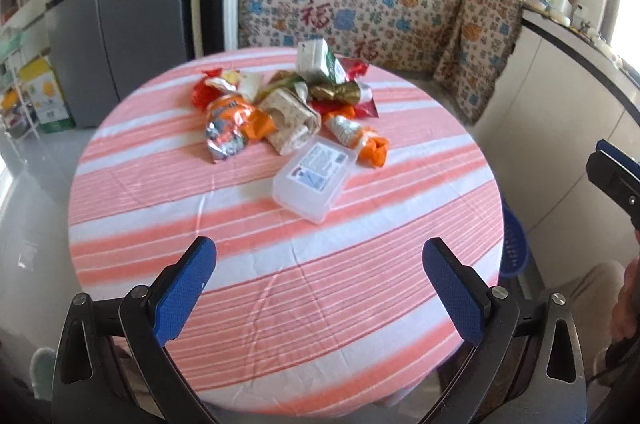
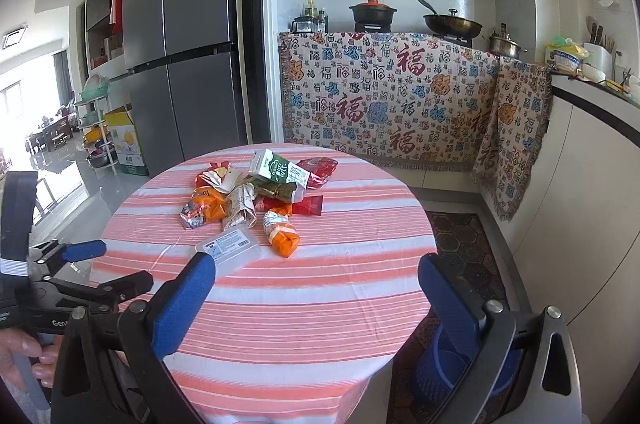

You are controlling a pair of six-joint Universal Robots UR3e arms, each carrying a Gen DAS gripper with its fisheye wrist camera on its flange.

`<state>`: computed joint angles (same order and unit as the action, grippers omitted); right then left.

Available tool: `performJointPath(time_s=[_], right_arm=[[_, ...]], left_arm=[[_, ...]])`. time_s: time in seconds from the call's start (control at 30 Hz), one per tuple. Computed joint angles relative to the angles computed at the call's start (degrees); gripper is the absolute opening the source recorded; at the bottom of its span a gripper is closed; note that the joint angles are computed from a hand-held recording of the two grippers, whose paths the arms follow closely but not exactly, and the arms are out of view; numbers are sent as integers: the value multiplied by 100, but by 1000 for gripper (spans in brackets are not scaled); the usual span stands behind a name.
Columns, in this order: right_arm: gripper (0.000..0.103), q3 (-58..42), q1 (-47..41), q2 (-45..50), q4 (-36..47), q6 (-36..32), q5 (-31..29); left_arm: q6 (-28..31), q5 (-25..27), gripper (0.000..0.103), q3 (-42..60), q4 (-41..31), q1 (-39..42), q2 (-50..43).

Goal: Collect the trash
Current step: 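Grasp the clear plastic box with the left gripper while the right grasps the orange-white wrapper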

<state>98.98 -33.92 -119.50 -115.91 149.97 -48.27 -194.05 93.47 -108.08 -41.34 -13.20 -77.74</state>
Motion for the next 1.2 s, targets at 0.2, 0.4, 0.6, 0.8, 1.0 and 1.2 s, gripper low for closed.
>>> performJointPath(time_s=[0.2, 0.4, 0.6, 0.8, 1.0, 1.2], right_arm=[[103, 301, 388, 705, -625, 202, -418], [103, 550, 709, 1188, -989, 168, -803], [103, 619, 915, 1531, -1017, 29, -1075], [103, 351, 1354, 2173, -979, -21, -1485], [103, -212, 1848, 3027, -1063, 18, -1872], [103, -1171, 2432, 4095, -1152, 151, -2307]], left_arm=[[871, -793, 103, 252, 231, 619, -1064], [1377, -733, 102, 1150, 178, 599, -2191], [1630, -487, 102, 1848, 226, 372, -2955], [1682, -264, 85, 1949, 454, 304, -3178], [1331, -70, 70, 1676, 596, 406, -2943], [684, 421, 70, 840, 636, 594, -2188]])
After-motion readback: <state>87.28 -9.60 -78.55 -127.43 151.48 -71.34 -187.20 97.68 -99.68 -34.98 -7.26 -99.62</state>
